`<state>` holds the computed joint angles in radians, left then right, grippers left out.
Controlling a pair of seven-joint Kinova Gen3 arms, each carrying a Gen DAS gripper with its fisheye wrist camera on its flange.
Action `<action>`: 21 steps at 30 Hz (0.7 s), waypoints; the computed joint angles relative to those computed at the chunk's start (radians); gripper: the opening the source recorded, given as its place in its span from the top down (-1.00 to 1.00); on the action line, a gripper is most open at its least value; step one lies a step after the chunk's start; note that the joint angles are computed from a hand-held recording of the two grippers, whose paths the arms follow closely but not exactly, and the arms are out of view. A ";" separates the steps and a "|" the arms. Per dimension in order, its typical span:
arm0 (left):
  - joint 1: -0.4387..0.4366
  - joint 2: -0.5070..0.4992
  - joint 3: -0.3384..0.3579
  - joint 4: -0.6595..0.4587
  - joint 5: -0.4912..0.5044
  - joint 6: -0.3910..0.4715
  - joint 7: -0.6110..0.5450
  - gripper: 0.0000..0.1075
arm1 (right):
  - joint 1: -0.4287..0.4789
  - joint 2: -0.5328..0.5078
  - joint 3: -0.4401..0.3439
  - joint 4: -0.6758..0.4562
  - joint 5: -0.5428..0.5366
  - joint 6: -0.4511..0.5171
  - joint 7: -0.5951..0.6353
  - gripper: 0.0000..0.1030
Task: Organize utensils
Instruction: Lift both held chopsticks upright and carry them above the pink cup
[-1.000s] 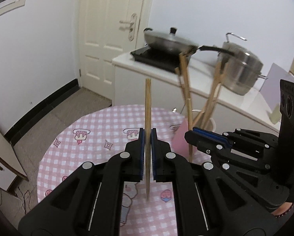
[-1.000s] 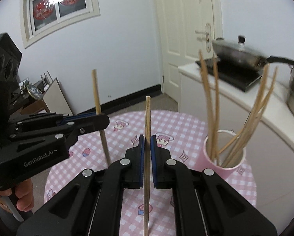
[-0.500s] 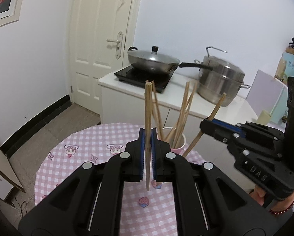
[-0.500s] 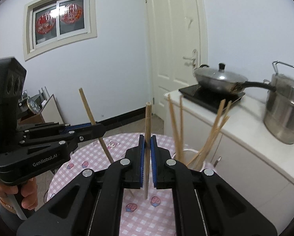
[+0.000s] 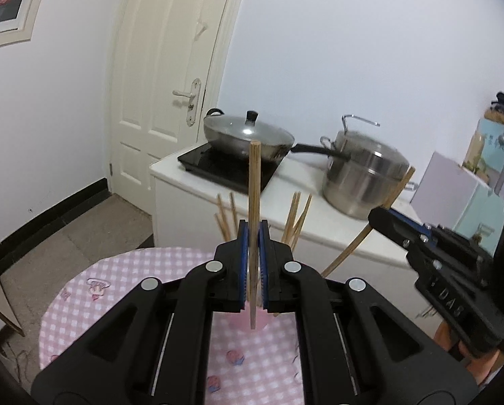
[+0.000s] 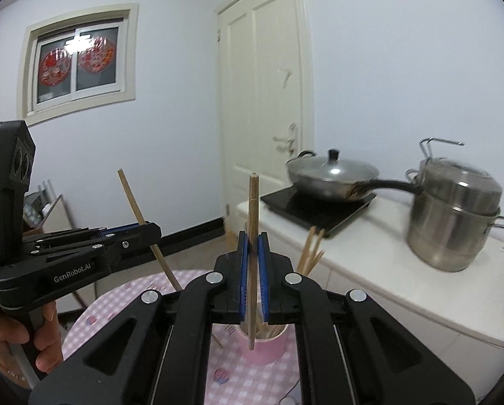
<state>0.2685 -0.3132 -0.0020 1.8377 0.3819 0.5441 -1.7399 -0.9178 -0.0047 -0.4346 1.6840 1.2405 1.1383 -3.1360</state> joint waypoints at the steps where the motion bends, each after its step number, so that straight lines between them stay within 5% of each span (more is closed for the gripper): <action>1: -0.003 0.008 0.007 -0.007 0.002 -0.007 0.011 0.88 | 0.002 -0.004 0.002 0.006 0.006 -0.003 -0.011 0.91; 16: -0.056 0.087 0.141 0.060 -0.155 -0.257 0.230 0.88 | 0.009 0.002 0.016 0.085 0.092 0.001 -0.139 0.91; 21: -0.022 0.110 0.134 0.103 -0.195 -0.316 0.251 0.88 | 0.022 -0.010 0.012 0.107 0.102 -0.021 -0.169 0.91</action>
<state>0.2461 -0.2035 0.1319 1.9406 0.1871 0.2282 -1.4892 -0.8963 -0.0145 -0.4230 1.7914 1.3427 1.1172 -3.3048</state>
